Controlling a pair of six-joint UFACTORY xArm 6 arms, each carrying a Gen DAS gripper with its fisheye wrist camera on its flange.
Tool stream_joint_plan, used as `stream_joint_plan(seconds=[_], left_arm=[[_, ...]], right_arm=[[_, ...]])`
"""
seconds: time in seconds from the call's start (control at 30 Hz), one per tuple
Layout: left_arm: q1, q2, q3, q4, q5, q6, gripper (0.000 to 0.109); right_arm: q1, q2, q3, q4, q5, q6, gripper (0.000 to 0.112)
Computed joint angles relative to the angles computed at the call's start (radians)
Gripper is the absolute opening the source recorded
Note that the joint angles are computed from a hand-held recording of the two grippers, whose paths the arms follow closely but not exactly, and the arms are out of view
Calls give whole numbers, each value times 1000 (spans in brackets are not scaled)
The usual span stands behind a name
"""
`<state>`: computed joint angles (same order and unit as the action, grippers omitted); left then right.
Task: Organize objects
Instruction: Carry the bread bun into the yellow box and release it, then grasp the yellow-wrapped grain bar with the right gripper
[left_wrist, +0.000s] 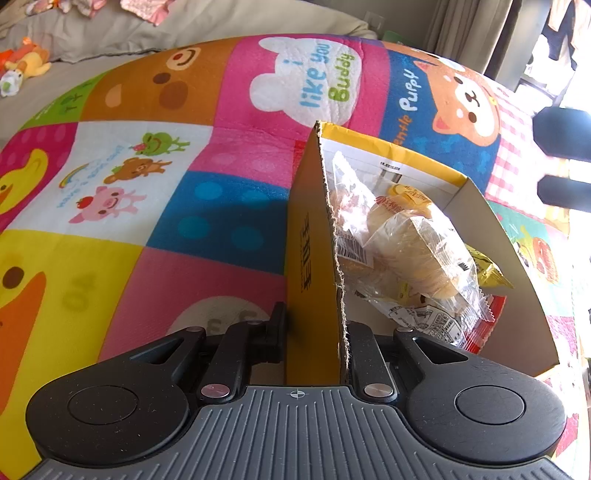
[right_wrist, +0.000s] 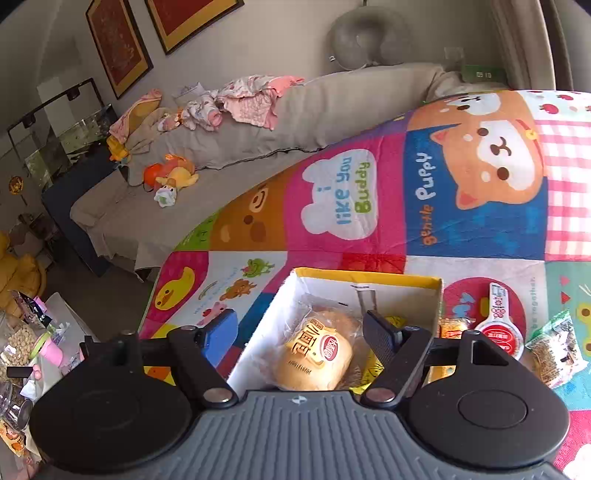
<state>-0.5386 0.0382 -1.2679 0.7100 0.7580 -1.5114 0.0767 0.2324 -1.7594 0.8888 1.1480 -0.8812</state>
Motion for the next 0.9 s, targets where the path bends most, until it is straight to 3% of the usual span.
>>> stream_joint_plan(seconds=[0.33, 0.53, 0.73, 0.9], left_arm=[[0, 0, 0, 1, 0, -3, 17], [-1, 0, 1, 2, 2, -3, 17], [0, -3, 4, 5, 2, -6, 16], [0, -4, 7, 6, 2, -6, 16]], right_arm=[[-55, 18, 24, -68, -43, 32, 81], [-107, 72, 5, -156, -121, 87, 81], [-132, 176, -79, -260, -225, 182, 82], [-122, 275, -192, -275, -223, 233, 82]])
